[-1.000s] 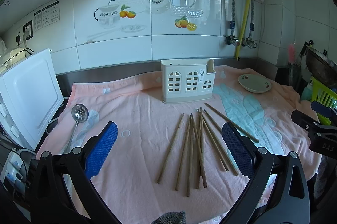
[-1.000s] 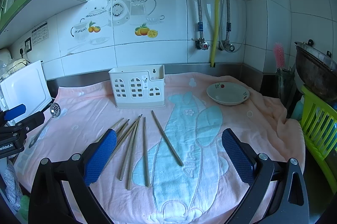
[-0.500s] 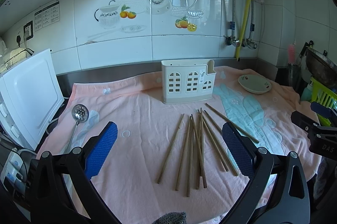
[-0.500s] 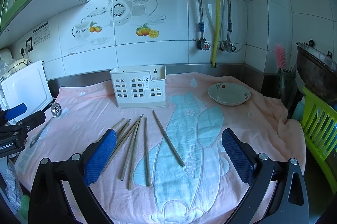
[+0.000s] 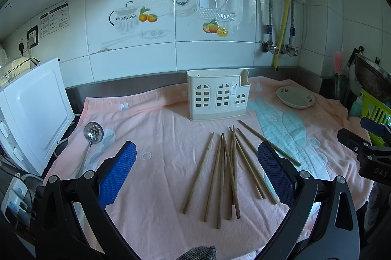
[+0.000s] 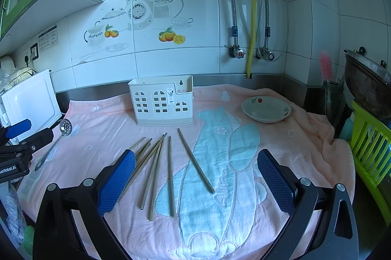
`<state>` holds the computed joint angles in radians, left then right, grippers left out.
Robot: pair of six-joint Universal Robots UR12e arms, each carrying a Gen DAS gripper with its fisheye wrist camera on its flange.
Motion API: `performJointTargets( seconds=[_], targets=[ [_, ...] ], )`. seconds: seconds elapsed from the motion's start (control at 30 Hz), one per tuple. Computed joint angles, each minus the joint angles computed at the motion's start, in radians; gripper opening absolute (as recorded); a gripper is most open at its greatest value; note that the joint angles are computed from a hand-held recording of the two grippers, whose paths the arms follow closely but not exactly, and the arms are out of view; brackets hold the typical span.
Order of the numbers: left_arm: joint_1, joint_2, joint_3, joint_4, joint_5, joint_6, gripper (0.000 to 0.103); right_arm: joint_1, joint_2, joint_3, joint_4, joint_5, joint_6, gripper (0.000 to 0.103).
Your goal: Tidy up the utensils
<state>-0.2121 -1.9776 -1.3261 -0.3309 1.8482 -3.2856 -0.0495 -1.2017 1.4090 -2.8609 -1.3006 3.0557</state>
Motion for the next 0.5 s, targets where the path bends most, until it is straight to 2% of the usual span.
performJointTargets(
  seconds=[0.5],
  targets=[
    [0.006,-0.003,0.005,-0.015,-0.008,-0.005,0.098,0.003,0.005,-0.008,0.018,-0.002,-0.011,0.097]
  ],
)
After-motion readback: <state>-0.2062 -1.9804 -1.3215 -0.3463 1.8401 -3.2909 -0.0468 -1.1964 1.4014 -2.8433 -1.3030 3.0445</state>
